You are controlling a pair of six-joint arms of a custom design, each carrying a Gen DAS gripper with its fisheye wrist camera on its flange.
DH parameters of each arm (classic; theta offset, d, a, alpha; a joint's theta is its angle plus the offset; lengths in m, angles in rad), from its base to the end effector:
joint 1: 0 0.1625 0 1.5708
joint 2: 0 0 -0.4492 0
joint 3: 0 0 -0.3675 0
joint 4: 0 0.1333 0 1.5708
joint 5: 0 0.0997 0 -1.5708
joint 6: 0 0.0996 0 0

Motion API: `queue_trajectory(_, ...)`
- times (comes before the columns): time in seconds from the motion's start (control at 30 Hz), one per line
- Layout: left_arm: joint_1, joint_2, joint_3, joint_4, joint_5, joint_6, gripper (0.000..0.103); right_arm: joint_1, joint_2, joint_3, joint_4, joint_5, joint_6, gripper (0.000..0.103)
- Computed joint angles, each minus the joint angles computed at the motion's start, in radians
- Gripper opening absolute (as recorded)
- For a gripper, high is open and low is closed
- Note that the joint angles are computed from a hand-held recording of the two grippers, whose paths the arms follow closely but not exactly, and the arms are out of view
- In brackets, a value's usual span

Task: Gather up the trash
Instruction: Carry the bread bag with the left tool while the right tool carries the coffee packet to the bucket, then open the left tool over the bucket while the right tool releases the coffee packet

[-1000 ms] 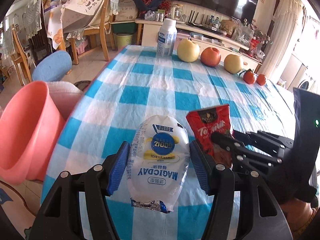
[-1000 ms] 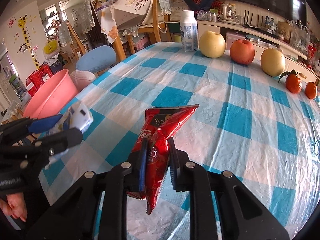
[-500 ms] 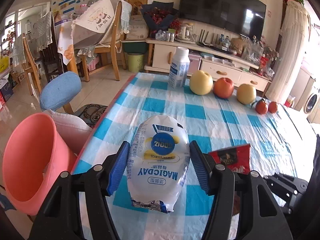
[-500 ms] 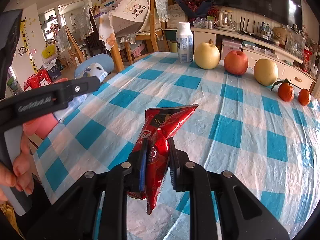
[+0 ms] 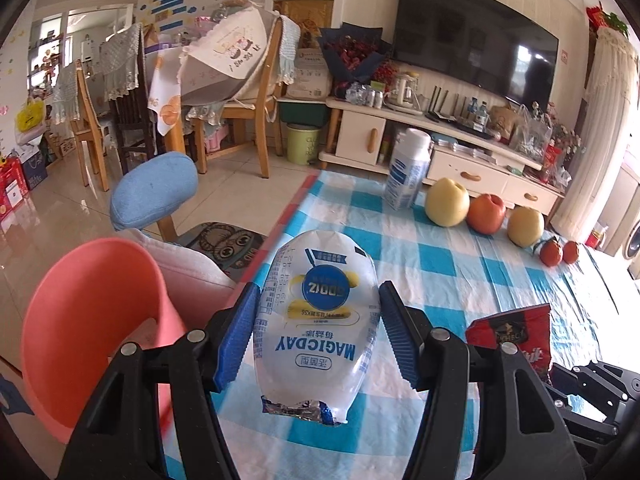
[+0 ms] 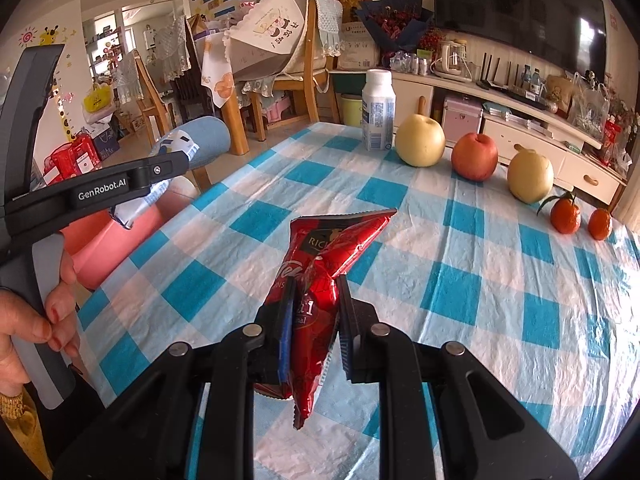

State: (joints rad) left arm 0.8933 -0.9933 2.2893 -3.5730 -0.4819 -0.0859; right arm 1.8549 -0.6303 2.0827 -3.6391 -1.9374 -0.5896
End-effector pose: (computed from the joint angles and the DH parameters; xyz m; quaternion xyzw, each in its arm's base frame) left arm -0.1099 -0.4901 0.2147 0.0626 0.8200 -0.4556 0.3408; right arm 0.2454 -0.4923 0.0440 0.3464 -0.8724 0.2681 0.2170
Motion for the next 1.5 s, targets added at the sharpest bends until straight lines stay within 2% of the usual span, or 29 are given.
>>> queue_trajectory(0.43,0.015,-0.1,0.032,-0.144,0.115,0.103,0.062,0.114,0.062,-0.11,0.086,-0.007,-0.008,0.02)
queue_trajectory(0.77,0.074,-0.2,0.038,-0.199,0.174,0.142,0.062,0.208,0.158,-0.265,0.205,0.022,-0.025,0.02)
queue_trajectory(1.1,0.164,-0.298,0.038,-0.113,0.164,0.023,0.062,0.278,0.276,-0.426,0.321,0.038,-0.052,0.02)
queue_trajectory(1.3,0.209,-0.332,0.038,-0.048,0.146,-0.065,0.062,0.294,0.334,-0.515,0.397,0.057,-0.059,0.02)
queue_trajectory(1.4,0.225,-0.34,0.035,-0.002,0.161,-0.107,0.062,0.298,0.365,-0.558,0.449,0.062,-0.059,0.021)
queue_trajectory(1.43,0.233,-0.347,0.034,0.033,0.167,-0.139,0.07,0.299,0.375,-0.574,0.47,0.06,-0.057,0.023)
queue_trajectory(1.47,0.235,-0.351,0.035,0.055,0.174,-0.165,0.083,0.297,0.384,-0.592,0.502,0.061,-0.056,0.035)
queue_trajectory(1.5,0.238,-0.353,0.034,0.08,0.191,-0.196,0.088,0.299,0.397,-0.605,0.509,0.044,-0.057,0.045)
